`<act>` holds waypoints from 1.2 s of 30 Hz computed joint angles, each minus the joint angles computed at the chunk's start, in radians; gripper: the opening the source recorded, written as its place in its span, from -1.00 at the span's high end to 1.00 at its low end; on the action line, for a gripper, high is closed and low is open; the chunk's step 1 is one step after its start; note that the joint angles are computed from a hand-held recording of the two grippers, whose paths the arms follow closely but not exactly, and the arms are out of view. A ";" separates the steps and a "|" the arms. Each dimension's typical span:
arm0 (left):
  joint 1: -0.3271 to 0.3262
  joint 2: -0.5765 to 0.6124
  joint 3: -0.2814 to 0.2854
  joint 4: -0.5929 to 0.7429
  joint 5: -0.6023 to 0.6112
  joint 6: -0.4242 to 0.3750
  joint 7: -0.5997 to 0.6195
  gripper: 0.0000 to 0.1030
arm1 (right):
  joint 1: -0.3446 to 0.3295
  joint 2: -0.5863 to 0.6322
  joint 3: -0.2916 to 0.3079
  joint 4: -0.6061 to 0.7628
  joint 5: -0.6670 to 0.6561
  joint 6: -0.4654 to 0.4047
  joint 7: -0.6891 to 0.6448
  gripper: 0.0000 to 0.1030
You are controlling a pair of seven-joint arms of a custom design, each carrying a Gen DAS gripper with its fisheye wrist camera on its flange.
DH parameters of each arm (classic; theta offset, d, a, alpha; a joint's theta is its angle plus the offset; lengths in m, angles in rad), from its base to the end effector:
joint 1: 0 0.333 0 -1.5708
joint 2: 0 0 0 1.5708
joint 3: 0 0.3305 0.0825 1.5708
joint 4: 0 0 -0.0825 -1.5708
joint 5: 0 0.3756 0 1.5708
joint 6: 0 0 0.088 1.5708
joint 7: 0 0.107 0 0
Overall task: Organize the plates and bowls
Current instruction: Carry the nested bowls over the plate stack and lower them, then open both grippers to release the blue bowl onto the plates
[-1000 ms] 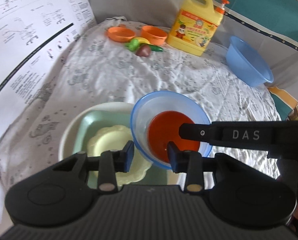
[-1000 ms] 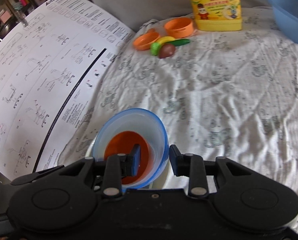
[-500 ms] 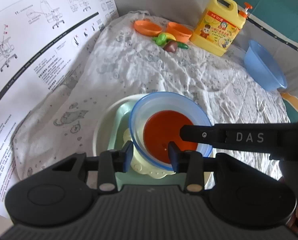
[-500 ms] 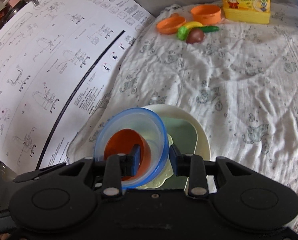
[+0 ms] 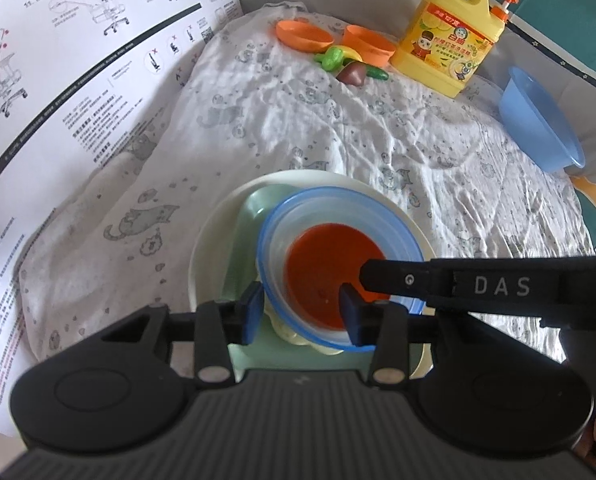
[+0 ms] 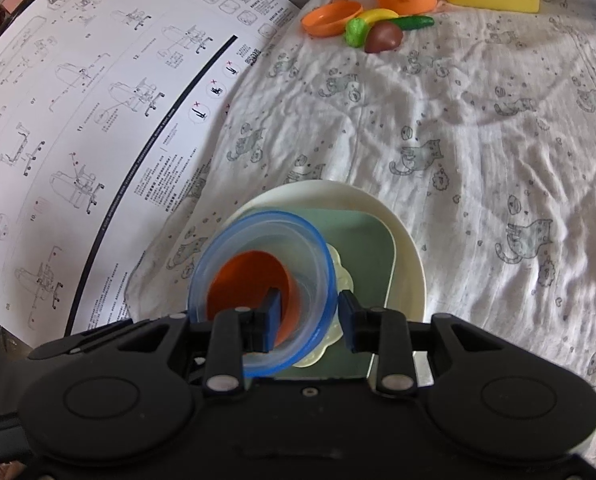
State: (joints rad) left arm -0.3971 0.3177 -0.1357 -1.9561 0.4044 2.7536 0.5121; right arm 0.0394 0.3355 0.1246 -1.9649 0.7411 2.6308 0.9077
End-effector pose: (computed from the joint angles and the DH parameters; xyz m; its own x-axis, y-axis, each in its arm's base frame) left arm 0.5523 -0.3367 0.3869 0.1432 -0.9603 0.2396 -0.8684 -0.2380 -0.4349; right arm 0.6302 0.0823 0.3524 0.2785 -0.8983 -0.3399 -0.8945 -0.1136 -0.4324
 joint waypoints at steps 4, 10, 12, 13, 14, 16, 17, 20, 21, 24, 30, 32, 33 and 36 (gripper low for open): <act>-0.003 0.008 0.002 0.013 0.006 -0.010 0.002 0.23 | -0.002 0.009 0.002 0.010 -0.001 -0.001 -0.002 0.39; -0.006 0.012 0.005 0.021 0.011 -0.018 0.002 0.23 | -0.006 0.009 0.003 0.013 0.008 -0.007 -0.001 0.39; -0.009 0.013 0.007 0.026 0.017 -0.025 0.000 0.23 | -0.005 0.006 0.003 0.011 0.010 -0.006 0.001 0.39; -0.010 0.014 0.007 0.028 0.019 -0.028 -0.002 0.23 | -0.005 0.005 0.003 0.009 0.011 -0.005 0.001 0.38; -0.012 0.014 0.007 0.030 0.022 -0.032 -0.003 0.22 | -0.005 0.003 0.003 0.007 0.013 -0.003 0.001 0.36; -0.015 0.015 0.008 0.033 0.031 -0.039 -0.005 0.19 | -0.005 -0.002 0.003 0.001 0.018 0.001 0.000 0.35; -0.018 0.014 0.010 0.035 0.039 -0.042 -0.009 0.15 | -0.005 -0.006 0.004 -0.002 0.023 0.002 -0.002 0.35; -0.031 0.010 0.018 0.039 0.078 -0.054 -0.027 -0.10 | -0.007 -0.020 0.007 -0.015 0.041 0.013 -0.024 0.35; -0.034 0.008 0.020 0.040 0.091 -0.057 -0.034 -0.14 | -0.007 -0.025 0.007 -0.019 0.046 0.015 -0.030 0.34; -0.050 -0.002 0.030 0.044 0.147 -0.075 -0.074 -0.32 | -0.008 -0.042 0.005 -0.032 0.070 0.023 -0.052 0.14; -0.066 -0.039 0.034 0.045 0.286 -0.136 -0.208 -1.00 | -0.024 -0.087 -0.001 -0.066 0.161 0.055 -0.112 -0.77; -0.058 -0.057 0.026 0.033 0.318 -0.129 -0.242 -1.00 | -0.033 -0.107 -0.010 -0.077 0.211 0.042 -0.143 -0.86; -0.054 -0.062 0.021 0.033 0.332 -0.134 -0.253 -1.00 | -0.035 -0.115 -0.016 -0.083 0.232 0.042 -0.158 -0.94; -0.052 -0.084 0.013 0.027 0.395 -0.151 -0.306 -1.00 | -0.035 -0.147 -0.032 -0.116 0.311 0.074 -0.217 -1.00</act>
State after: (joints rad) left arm -0.4487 0.2339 -0.1226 -1.9288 0.7995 2.6022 0.2064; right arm 0.0042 0.1881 0.0928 -2.0804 1.0519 2.7050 0.6906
